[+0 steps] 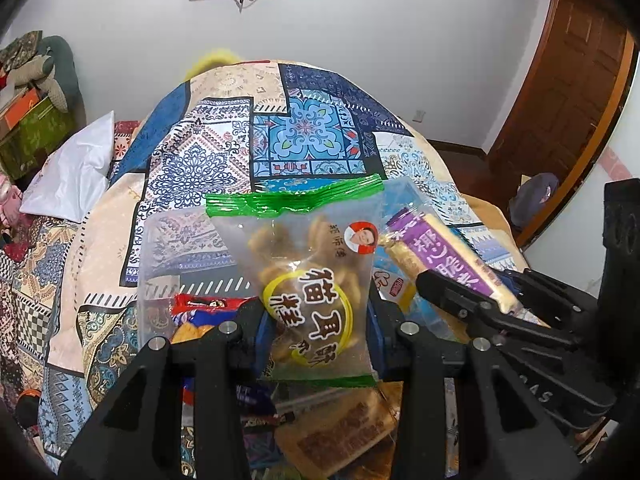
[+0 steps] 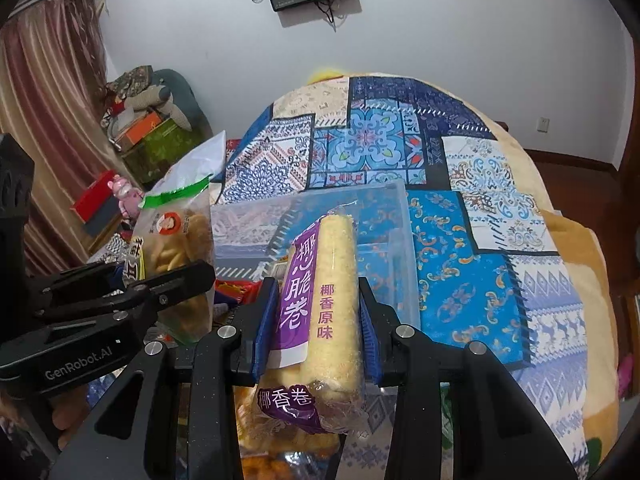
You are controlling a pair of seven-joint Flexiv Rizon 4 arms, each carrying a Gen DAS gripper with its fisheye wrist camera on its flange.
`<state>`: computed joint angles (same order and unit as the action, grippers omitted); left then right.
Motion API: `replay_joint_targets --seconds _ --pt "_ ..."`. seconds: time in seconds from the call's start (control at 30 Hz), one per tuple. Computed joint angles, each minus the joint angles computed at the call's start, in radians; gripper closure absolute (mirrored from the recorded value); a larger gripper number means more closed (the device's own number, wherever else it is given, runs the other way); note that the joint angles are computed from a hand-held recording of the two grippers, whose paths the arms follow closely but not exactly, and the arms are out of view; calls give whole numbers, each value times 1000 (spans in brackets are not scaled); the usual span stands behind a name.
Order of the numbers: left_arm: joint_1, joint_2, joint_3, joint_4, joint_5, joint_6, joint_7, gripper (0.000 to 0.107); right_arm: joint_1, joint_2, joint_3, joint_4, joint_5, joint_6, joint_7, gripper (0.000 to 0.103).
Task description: Organize snacks
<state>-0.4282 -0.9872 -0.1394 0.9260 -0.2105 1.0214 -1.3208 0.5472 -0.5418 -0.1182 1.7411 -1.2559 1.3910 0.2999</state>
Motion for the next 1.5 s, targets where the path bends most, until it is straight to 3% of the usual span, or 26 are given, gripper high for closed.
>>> replay_joint_targets --seconds 0.37,0.57,0.9,1.17,1.4,1.5 --pt "1 -14 8 -36 2 -61 -45 62 22 -2 2 14 136 -15 -117 65" --pt "20 78 -20 109 -4 38 0 60 32 58 -5 60 80 -40 -85 65" --pt "48 242 -20 374 12 131 60 56 -35 173 99 186 -53 -112 53 64" --pt "91 317 -19 557 -3 137 65 56 -62 222 186 297 -16 -165 103 64" --pt "136 367 -66 709 -44 176 130 56 -53 226 218 357 56 -152 105 64" --pt "141 368 -74 735 -56 175 154 56 -38 216 221 362 102 -158 68 55"
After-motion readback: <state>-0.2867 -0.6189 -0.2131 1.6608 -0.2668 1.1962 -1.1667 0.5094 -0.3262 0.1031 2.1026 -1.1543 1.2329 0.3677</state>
